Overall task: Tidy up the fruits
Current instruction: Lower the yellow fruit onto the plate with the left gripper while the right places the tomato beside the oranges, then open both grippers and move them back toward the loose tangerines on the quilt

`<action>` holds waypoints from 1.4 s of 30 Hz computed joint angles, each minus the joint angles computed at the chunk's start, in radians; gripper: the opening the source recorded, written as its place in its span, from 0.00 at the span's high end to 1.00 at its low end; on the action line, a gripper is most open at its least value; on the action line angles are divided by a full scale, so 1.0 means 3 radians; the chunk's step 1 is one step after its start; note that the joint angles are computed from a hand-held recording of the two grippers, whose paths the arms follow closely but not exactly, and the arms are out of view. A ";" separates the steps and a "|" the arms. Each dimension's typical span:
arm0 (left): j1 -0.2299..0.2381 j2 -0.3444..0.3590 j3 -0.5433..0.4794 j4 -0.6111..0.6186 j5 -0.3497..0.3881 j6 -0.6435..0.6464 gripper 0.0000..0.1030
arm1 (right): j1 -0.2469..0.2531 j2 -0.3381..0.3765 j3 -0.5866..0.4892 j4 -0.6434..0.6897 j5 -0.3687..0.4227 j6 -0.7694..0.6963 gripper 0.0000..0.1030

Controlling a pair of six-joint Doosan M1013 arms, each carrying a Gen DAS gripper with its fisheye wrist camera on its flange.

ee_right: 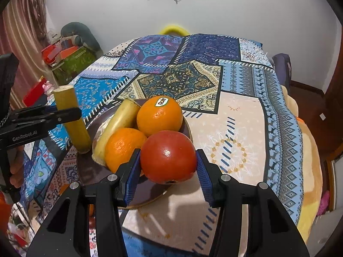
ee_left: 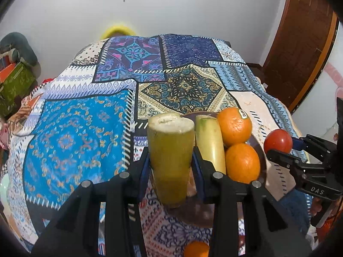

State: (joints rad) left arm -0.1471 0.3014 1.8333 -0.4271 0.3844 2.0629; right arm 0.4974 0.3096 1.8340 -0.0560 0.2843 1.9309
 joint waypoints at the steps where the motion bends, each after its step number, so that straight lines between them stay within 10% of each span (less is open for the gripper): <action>1: -0.0009 0.0030 -0.0033 0.0050 0.0008 -0.0036 0.65 | -0.0007 0.0013 -0.0009 0.0047 -0.0005 -0.0041 0.55; 15: -0.0017 0.0303 -0.0261 0.0106 0.0142 -0.0141 0.65 | -0.0077 0.0127 -0.0072 0.0618 0.0009 -0.0649 0.53; 25: -0.0001 0.0319 -0.0246 0.0104 0.0104 -0.0242 0.65 | -0.0024 0.0106 -0.0085 0.0115 0.0006 -0.0306 0.50; 42: 0.0028 -0.0248 0.0175 -0.0136 0.0014 0.0152 0.61 | 0.0149 -0.0199 0.0078 -0.0682 -0.0019 0.0608 0.45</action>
